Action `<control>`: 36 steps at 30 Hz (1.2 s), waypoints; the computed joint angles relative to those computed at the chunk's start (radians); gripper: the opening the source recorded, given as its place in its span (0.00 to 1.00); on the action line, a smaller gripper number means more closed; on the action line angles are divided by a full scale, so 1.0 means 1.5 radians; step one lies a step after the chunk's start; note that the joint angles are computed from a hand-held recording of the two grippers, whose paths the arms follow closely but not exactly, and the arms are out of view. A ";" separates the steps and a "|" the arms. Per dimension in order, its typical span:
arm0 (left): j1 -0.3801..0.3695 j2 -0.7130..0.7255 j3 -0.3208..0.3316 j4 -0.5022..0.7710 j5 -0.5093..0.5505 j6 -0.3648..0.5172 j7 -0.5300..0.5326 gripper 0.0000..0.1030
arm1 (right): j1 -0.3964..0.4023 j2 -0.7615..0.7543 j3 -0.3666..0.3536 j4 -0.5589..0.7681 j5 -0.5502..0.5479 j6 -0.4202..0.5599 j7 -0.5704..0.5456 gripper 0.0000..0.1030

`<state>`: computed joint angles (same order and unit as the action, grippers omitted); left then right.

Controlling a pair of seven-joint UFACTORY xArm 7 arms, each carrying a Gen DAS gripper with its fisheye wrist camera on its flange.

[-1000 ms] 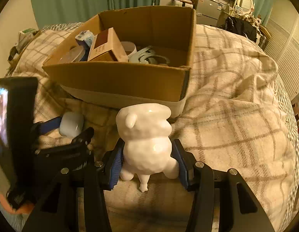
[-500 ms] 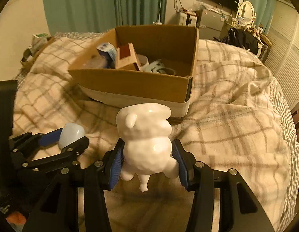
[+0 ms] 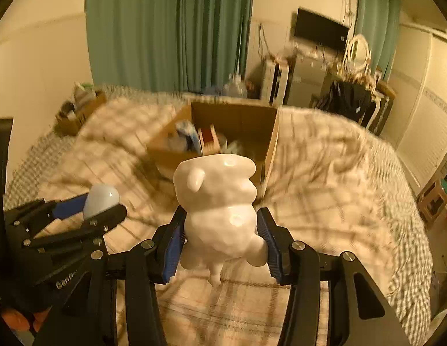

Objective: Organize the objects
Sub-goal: 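Grasp the grey earbud case with the left gripper, then carry earbud case and figurine over the cardboard box and release both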

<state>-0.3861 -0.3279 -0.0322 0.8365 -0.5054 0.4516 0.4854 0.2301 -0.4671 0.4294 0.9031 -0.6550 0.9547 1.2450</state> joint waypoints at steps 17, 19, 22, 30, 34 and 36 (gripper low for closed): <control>0.017 0.182 -0.018 0.347 -0.061 0.069 0.083 0.49 | -0.077 0.054 -0.059 0.198 -0.083 -0.029 -0.173 0.47; 0.030 0.253 -0.036 0.434 -0.053 0.089 0.065 0.49 | -0.088 0.081 -0.076 0.223 -0.077 -0.042 -0.199 0.47; 0.038 0.334 -0.064 0.516 -0.003 0.087 0.032 0.49 | -0.095 0.134 -0.111 0.256 -0.059 -0.071 -0.232 0.47; 0.039 0.508 -0.117 0.613 0.107 0.044 -0.003 0.49 | -0.097 0.242 -0.199 0.229 0.023 -0.169 -0.286 0.47; 0.039 0.560 -0.133 0.638 0.132 0.033 -0.014 0.49 | -0.095 0.286 -0.224 0.214 0.050 -0.211 -0.309 0.47; 0.040 0.575 -0.143 0.641 0.135 0.019 -0.010 0.49 | -0.095 0.293 -0.234 0.203 0.051 -0.224 -0.310 0.47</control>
<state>-0.3257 0.5352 -0.2461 1.7985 -0.3021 0.4798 0.4702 0.0884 -0.0274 0.0786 1.2076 -0.5779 0.6189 0.7803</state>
